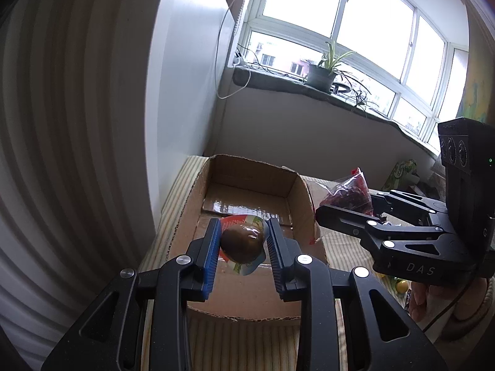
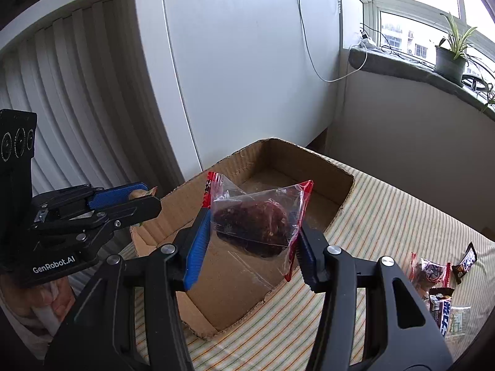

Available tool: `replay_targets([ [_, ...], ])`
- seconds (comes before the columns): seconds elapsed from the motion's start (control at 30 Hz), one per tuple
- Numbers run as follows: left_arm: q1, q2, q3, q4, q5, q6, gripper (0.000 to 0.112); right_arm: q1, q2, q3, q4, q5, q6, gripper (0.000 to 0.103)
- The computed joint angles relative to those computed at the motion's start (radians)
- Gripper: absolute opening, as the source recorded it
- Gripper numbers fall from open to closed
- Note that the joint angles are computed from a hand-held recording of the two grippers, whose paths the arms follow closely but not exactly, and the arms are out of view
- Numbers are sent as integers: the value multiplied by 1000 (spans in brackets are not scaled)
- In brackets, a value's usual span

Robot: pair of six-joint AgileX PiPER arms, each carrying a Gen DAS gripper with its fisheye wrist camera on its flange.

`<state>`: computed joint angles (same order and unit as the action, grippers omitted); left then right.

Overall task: Organize snacks
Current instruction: 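Carry both held snacks over the cardboard box, then open left tool to drop the round snack while right tool releases the meat bag, then move both open tools back to the snack pile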

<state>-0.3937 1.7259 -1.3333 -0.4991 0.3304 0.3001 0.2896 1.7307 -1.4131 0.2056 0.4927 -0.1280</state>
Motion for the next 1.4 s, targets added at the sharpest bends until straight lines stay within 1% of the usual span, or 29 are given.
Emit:
replay_targets([
  [0.07, 4, 40, -30, -19, 21, 15, 29, -11, 53, -43, 47, 20, -46, 57],
  [0.1, 3, 58, -44, -5, 30, 2, 29, -14, 77, -62, 57, 34, -61, 62],
  [0.13, 1, 72, -54, 15, 34, -16, 30, -10, 86, -57, 31, 26, -39, 67],
  [0.17, 0, 83, -66, 39, 41, -37, 36, -7, 96, -59, 11, 18, -17, 74],
  [0.2, -3, 91, -76, 76, 47, -72, 43, -8, 97, -47, 27, 6, -25, 75],
  [0.23, -5, 90, -73, 104, 40, -100, 59, -13, 89, -32, 42, 1, -38, 75],
  [0.27, -7, 86, -65, 115, 27, -112, 70, -14, 87, -22, 42, -12, -39, 75],
  [0.3, -5, 81, -57, 114, 17, -111, 71, -11, 85, -18, 31, -16, -28, 75],
  [0.47, 2, 66, -45, 119, 12, -125, 71, 2, 55, -10, -46, -8, 35, 75],
  [0.7, 6, 20, -1, 100, -7, -110, 71, 25, 0, 24, -94, -6, 80, 75],
  [0.83, 1, -2, 14, 145, -13, -154, 72, 37, -23, 43, -107, -11, 98, 75],
  [0.93, -4, -13, 23, 199, -19, -210, 75, 41, -33, 51, -105, -14, 98, 75],
  [1.07, -12, -17, 20, 287, -14, -303, 76, 34, -48, 69, -91, -22, 90, 75],
  [1.2, -42, -15, 5, 435, 3, -446, 76, 13, -82, 112, -70, -37, 78, 75],
  [1.27, -66, -12, -8, 519, 14, -528, 79, -4, -113, 150, -54, -49, 70, 75],
  [1.4, -133, -2, -39, 685, 42, -691, 79, -63, -211, 257, -20, -70, 36, 75],
])
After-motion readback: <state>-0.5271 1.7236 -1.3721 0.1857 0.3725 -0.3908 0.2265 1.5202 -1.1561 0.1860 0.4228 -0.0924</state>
